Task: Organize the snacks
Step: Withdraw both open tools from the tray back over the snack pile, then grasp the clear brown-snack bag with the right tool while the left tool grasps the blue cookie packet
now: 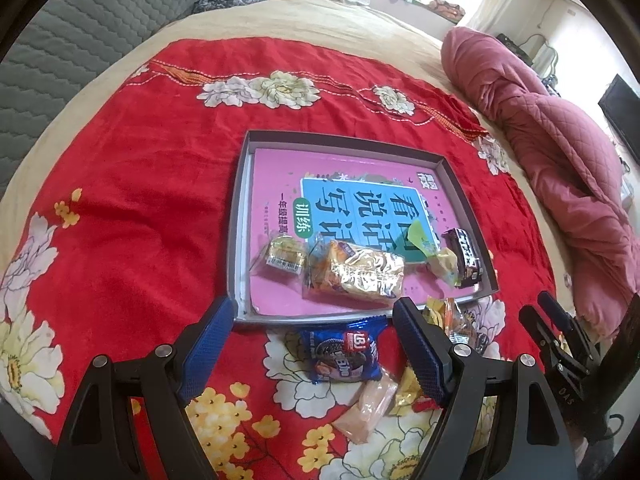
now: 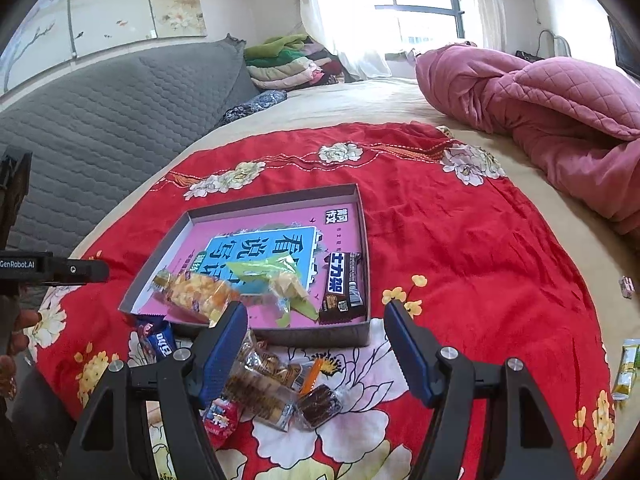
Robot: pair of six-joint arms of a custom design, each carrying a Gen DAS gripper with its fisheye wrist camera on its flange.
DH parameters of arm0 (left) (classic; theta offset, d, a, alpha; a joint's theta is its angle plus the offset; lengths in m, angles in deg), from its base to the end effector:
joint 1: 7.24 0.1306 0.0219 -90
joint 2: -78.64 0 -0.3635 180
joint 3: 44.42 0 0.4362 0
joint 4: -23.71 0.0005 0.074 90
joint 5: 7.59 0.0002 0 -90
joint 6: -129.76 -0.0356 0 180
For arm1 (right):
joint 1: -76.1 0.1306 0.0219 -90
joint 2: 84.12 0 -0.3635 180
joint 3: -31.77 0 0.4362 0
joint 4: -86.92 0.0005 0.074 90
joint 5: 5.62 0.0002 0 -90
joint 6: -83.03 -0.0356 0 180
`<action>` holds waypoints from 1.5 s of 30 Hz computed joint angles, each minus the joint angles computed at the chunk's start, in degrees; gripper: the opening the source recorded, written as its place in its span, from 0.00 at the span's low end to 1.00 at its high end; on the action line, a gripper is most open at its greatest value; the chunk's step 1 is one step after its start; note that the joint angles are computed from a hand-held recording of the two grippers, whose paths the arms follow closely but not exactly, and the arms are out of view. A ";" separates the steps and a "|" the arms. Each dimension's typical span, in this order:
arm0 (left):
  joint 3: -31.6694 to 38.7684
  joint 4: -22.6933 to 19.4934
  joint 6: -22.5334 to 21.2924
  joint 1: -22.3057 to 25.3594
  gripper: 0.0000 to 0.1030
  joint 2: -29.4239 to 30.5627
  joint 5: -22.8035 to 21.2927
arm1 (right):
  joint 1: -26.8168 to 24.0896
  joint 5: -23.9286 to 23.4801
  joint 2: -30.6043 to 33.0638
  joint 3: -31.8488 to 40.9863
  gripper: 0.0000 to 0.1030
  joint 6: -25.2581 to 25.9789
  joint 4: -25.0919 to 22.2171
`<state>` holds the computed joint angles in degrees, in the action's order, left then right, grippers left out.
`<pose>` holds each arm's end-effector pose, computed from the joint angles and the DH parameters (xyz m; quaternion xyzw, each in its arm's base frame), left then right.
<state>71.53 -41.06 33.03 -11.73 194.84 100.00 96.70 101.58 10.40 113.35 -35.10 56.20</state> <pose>0.6611 -0.0632 0.3569 0.1272 0.9570 -0.1451 0.2166 0.5221 0.1845 0.3206 0.1184 0.9032 0.0353 0.4111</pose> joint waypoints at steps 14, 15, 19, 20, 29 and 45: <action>-2.42 -0.63 -2.16 0.64 0.81 -1.20 -0.07 | 1.70 0.00 0.01 0.21 0.68 2.50 -1.85; -2.42 -0.82 -2.36 0.74 0.81 -1.15 -0.10 | 1.81 0.03 0.05 0.20 0.68 2.80 -1.97; -3.60 -1.35 -2.89 1.09 0.81 -1.43 -0.27 | 2.19 0.07 0.23 0.27 0.68 3.75 -2.52; -3.83 -1.53 -2.81 1.14 0.81 -1.43 -0.21 | 2.29 0.05 0.31 0.33 0.68 4.02 -2.68; -4.30 -3.07 -3.36 0.94 0.81 -0.87 0.62 | 3.10 -1.42 1.77 1.32 0.68 6.74 -4.49; -5.17 -6.12 -3.47 0.03 0.81 1.04 3.92 | 3.66 -2.88 5.65 3.31 0.71 12.43 -7.01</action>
